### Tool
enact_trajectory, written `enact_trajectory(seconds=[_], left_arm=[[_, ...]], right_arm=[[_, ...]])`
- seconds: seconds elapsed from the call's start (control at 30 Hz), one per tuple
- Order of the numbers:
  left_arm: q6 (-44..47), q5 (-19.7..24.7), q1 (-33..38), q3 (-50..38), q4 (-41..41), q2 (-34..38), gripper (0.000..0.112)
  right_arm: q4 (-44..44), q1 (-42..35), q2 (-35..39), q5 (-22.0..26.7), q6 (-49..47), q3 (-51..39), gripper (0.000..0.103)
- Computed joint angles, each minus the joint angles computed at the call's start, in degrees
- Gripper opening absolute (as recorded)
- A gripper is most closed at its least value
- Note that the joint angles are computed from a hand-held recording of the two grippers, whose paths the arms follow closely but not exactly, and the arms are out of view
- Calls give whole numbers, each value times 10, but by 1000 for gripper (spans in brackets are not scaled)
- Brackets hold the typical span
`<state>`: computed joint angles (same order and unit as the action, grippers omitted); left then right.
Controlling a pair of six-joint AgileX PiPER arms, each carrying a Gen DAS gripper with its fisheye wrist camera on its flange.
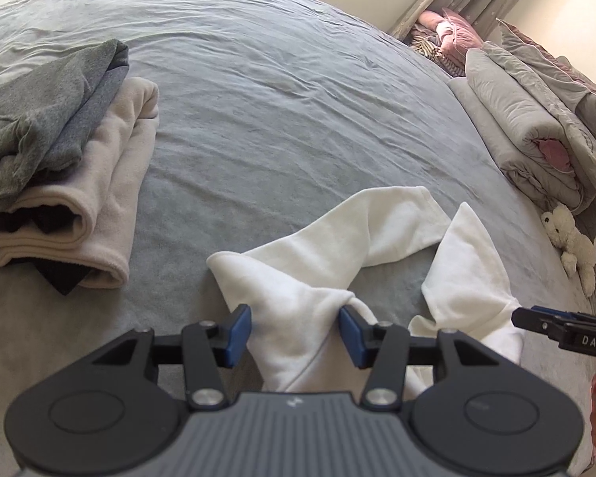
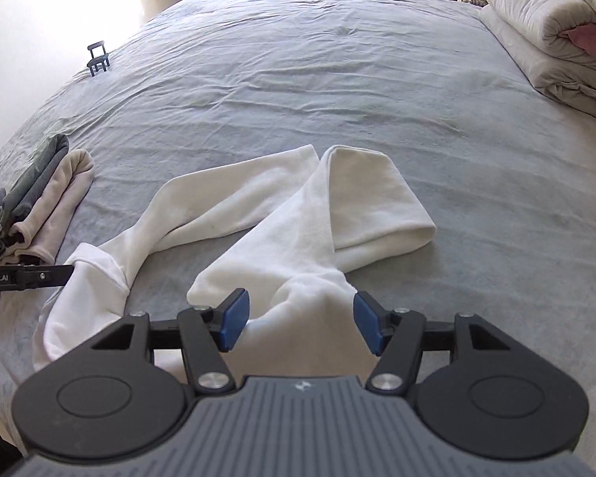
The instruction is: Fold clothes
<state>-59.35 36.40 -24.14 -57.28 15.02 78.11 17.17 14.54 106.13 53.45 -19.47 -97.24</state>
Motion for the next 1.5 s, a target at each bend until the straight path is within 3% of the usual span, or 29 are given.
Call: enact_trajectory(seconds=[0.3,0.43,0.53,0.6,0.67,0.73,0.8,0.9,1.23,1.33,1.5], left_arm=[[88,-38,55,12,-106,0,56],[86,-51,65,13,-118,-1,57],[64,-38,57,1,-92,13,57],[40,-20,46,-12,-63,30,55],[26,-5,38,-23,-44,45,49],[27,3,36,-28,-41,56,41],[24,14,29,-34,-29,68,19],[-7,29,8,-41,16,81,10],[-263,49,-77,-30,264,50,8],[-293,38,-84,-22,286,33,8],[-261,25,-106,-36,264,40,8]], right_arm=[[-8,5,75,22,18,-75,64],[0,5,86,18,17,-78,64],[10,6,88,3,12,-70,64],[21,8,85,-12,5,-57,52],[35,9,85,-21,-1,-48,25],[46,9,78,-35,-9,-31,17],[53,9,60,-63,-22,-3,15],[53,4,33,-100,-28,34,13],[49,-51,-74,-208,-31,134,12],[57,-75,-106,-228,-36,161,12],[82,-111,-155,-236,-48,208,12]])
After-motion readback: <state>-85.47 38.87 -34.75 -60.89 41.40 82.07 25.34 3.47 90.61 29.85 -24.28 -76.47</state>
